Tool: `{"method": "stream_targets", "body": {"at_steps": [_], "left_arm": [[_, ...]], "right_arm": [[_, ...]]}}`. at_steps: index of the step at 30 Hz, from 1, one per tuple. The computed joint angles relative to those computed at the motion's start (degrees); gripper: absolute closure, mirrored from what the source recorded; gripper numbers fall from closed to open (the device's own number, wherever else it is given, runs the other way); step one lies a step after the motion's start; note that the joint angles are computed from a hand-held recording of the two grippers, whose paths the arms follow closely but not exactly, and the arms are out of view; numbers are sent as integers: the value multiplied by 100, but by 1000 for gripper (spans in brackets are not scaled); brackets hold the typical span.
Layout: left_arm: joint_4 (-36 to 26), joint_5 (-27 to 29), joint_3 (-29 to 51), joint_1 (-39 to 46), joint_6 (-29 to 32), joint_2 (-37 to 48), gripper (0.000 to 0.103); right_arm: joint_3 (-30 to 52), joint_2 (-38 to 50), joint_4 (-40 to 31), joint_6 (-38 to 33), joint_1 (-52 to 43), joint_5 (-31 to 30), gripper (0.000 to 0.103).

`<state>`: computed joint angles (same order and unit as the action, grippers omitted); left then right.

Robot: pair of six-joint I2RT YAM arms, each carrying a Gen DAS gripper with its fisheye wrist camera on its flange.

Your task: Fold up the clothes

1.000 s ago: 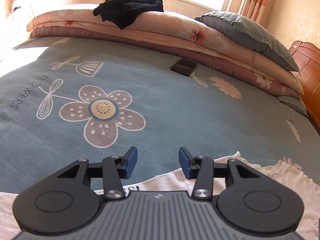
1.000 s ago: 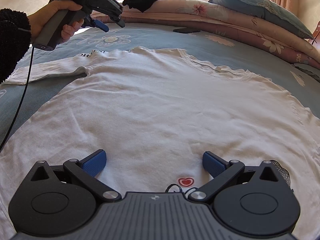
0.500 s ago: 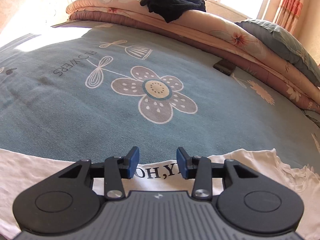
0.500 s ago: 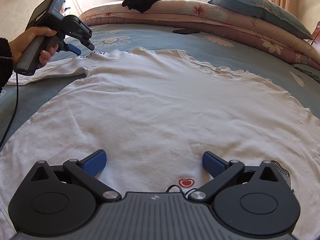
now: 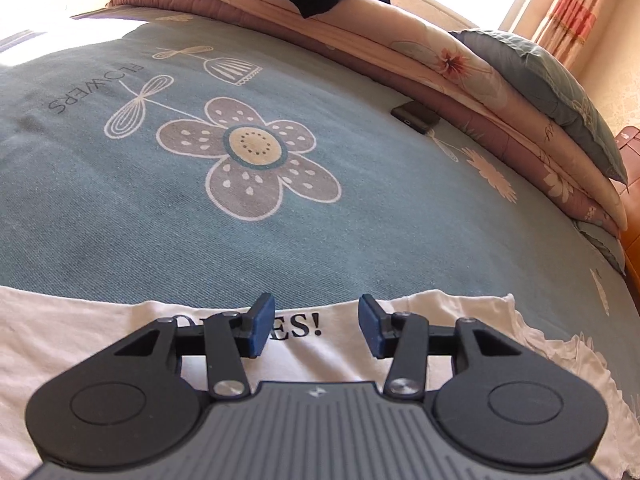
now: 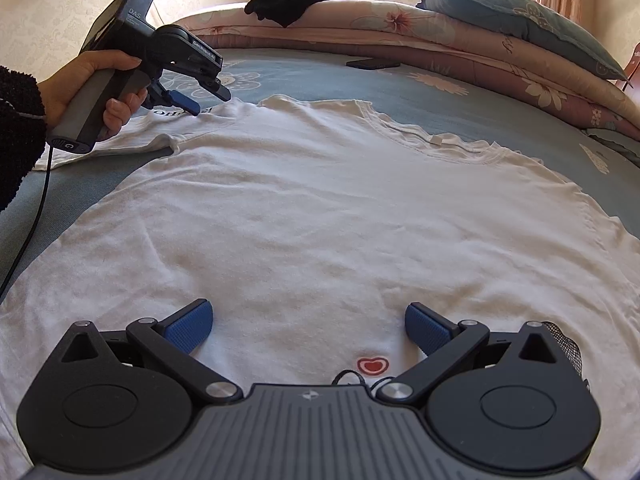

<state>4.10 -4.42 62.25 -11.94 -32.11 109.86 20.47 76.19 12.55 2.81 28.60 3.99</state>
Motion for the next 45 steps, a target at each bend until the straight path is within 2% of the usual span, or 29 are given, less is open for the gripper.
{"method": "stream_targets", "body": {"at_steps": [2,4,6,8,15,21,23,27,29,31,34,37,38,41,43,45], "left_arm": [[-106,-122,-123,-25,65,-238,57],[-82,-168,-456,-80,267,-612,52],[111,-69,-900,-74,359,-1000,43],[297,-44,-1212,-27,393,-1195,40],[459,-230,-1810,436,181,-1293,39],[1314,27,-3288,1413,120,-2226,36],[1275,26,-3504,1687,130,-2498,37],[817,-22,-3436,2047,20,-2863,37],[937,-104,-3439,2167,88,-2970,35],[1061,-189,-3353,2264,147,-2824,29],[1019,-132,-3199,2527,183,-2421,28],[1212,-690,-3432,2609,399,-2356,29],[1090,-959,-3493,2620,320,-2473,30],[831,-716,-3565,2848,110,-2864,34],[563,-556,-3490,2887,52,-3079,33],[473,-288,-3404,2816,267,-3123,28]], "right_arm": [[15,-2,-30,-1,-8,-9,0],[12,-5,-29,2,1,4,0],[19,4,-34,22,26,34,0],[19,10,-27,33,36,48,0],[20,33,-2,22,27,36,0],[22,17,-27,30,39,48,0],[22,17,-27,30,39,48,0],[16,24,-5,29,42,55,0],[12,30,8,31,45,59,0],[10,37,18,33,47,64,0],[16,39,12,34,48,66,0],[27,35,-9,29,44,60,0],[29,29,-19,27,42,57,0],[26,19,-23,32,50,71,0],[23,30,-5,42,60,83,0],[18,44,18,50,70,97,0]]}}
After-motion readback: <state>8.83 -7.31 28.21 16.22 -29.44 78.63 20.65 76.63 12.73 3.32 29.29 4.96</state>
